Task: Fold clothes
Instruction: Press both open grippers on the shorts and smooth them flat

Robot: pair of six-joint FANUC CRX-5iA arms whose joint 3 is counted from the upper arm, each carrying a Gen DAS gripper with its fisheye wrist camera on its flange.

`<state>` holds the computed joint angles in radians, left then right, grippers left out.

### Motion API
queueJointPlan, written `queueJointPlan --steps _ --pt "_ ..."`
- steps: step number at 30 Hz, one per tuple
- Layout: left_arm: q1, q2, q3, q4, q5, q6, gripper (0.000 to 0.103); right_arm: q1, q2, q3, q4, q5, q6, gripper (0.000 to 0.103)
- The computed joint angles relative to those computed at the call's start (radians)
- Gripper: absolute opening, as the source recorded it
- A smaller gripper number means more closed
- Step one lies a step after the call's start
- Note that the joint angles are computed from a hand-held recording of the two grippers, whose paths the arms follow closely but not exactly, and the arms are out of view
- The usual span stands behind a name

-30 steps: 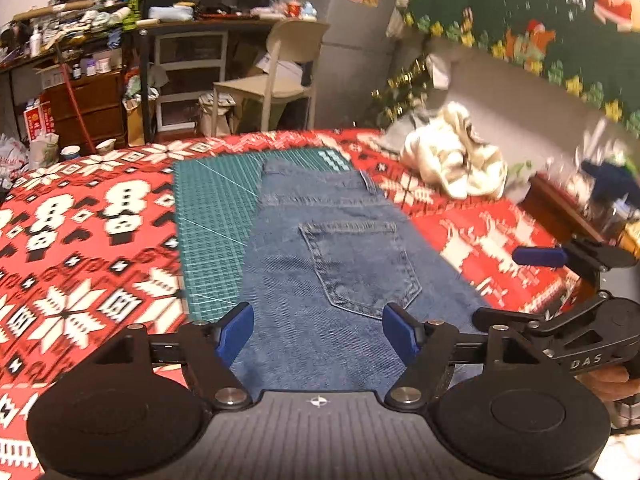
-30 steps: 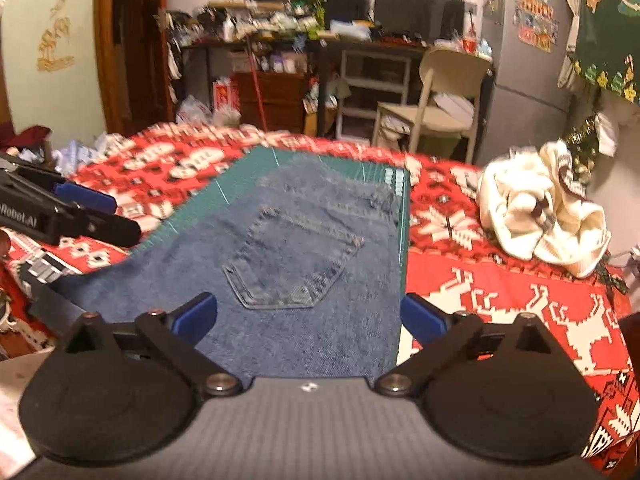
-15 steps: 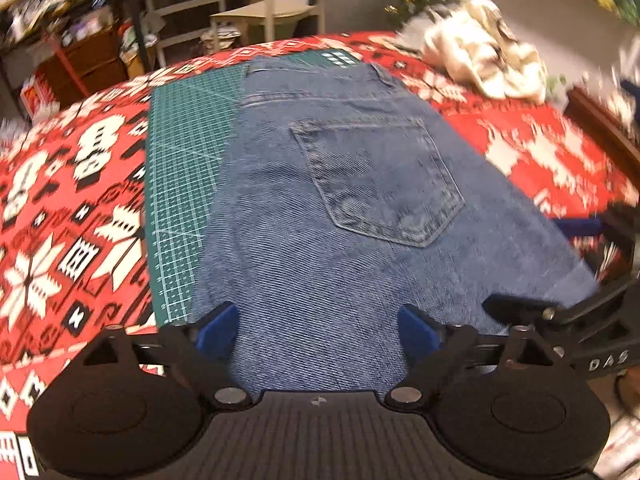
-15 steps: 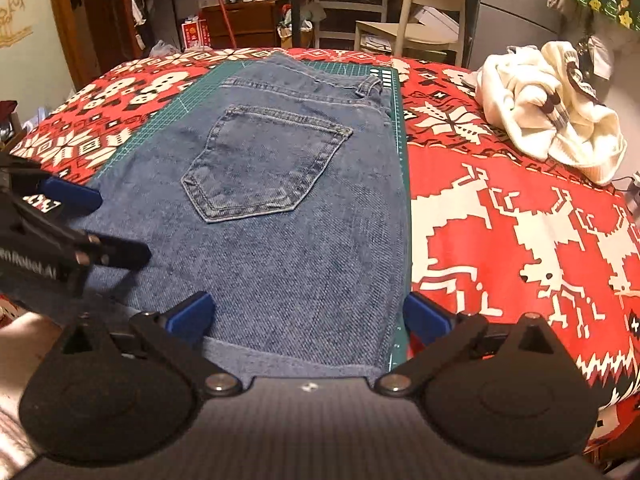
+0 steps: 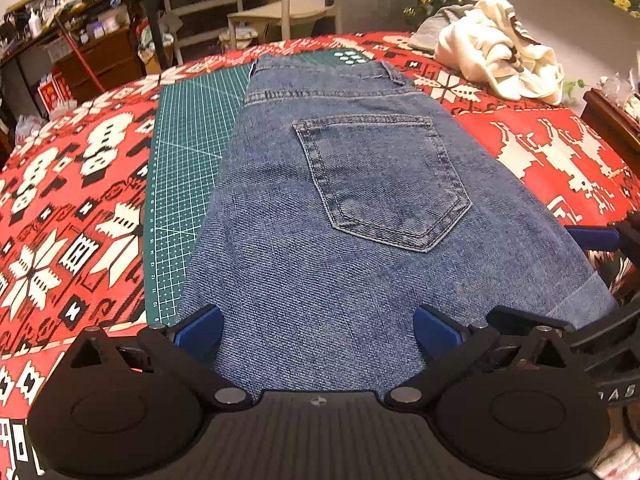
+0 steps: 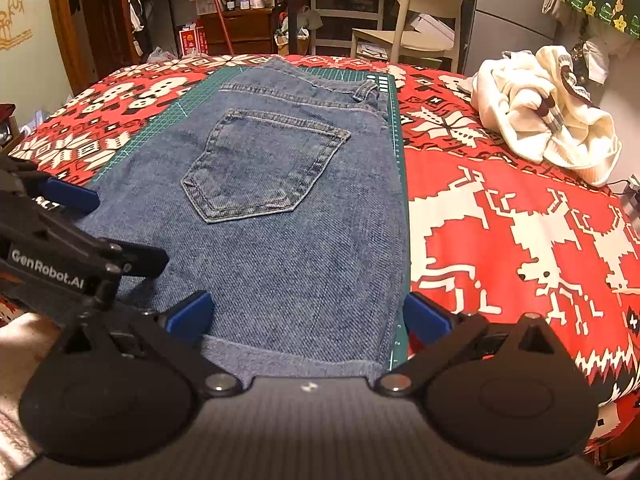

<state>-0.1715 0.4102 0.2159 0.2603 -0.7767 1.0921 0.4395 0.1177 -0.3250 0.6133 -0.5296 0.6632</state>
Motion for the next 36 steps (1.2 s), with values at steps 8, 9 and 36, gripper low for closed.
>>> queueJointPlan --steps 8,9,36 --pt "-0.002 0.020 0.043 -0.019 -0.047 0.028 0.103 -0.002 -0.001 -0.008 0.014 0.010 -0.016 0.102" --pt "-0.002 0.023 0.049 -0.020 -0.054 0.028 0.103 -0.003 -0.003 -0.014 0.024 0.016 -0.025 0.102" --pt "-0.005 -0.011 -0.037 0.029 0.059 0.013 0.103 -0.009 -0.002 -0.027 0.051 0.044 -0.042 0.102"
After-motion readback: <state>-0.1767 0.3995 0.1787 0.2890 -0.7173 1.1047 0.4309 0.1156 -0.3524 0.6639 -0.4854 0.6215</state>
